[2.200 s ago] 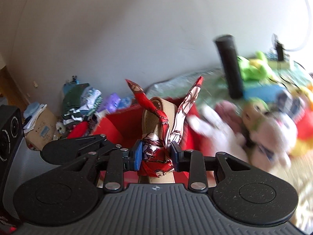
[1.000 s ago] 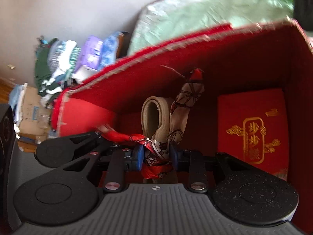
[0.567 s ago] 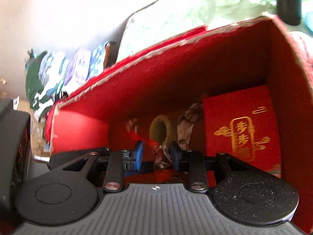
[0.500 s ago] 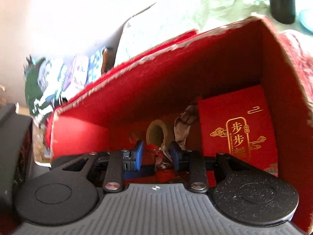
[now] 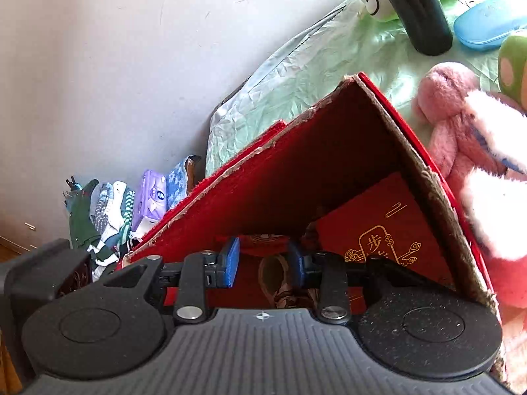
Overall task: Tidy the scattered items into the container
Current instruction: 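Carry the strap bundle over the red box and lower it inside, then open the right gripper to release the strap bundle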
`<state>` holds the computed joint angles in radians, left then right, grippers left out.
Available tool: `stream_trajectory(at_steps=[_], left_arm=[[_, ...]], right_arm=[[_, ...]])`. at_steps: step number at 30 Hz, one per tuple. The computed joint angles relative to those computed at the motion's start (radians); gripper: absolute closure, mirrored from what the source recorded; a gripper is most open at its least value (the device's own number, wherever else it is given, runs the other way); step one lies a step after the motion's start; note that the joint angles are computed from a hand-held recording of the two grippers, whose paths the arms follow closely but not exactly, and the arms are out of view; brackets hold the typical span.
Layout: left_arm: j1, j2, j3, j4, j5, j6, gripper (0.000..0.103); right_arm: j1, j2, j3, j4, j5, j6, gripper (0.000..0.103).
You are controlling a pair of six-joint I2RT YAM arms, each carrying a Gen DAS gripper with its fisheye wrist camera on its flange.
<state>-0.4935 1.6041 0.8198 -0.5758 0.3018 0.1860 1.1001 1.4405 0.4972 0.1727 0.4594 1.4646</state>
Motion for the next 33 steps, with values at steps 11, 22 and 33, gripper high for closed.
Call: stream_trajectory(at_steps=[11,22,33], left_arm=[[-0.101,-0.027,-0.01,0.042,-0.105,-0.086,0.022],[-0.222,-0.122,-0.075,0.155,-0.327,-0.268,0.019],[-0.197,-0.206,-0.157,0.186,-0.399,-0.334,0.018]], right_arm=[[-0.009,0.037,0.036,0.004,0.001,-0.008,0.066],[-0.026,0.053,0.078,-0.07,-0.019,-0.012,0.067],[-0.017,0.064,0.113,-0.141,0.006,-0.008,0.067]])
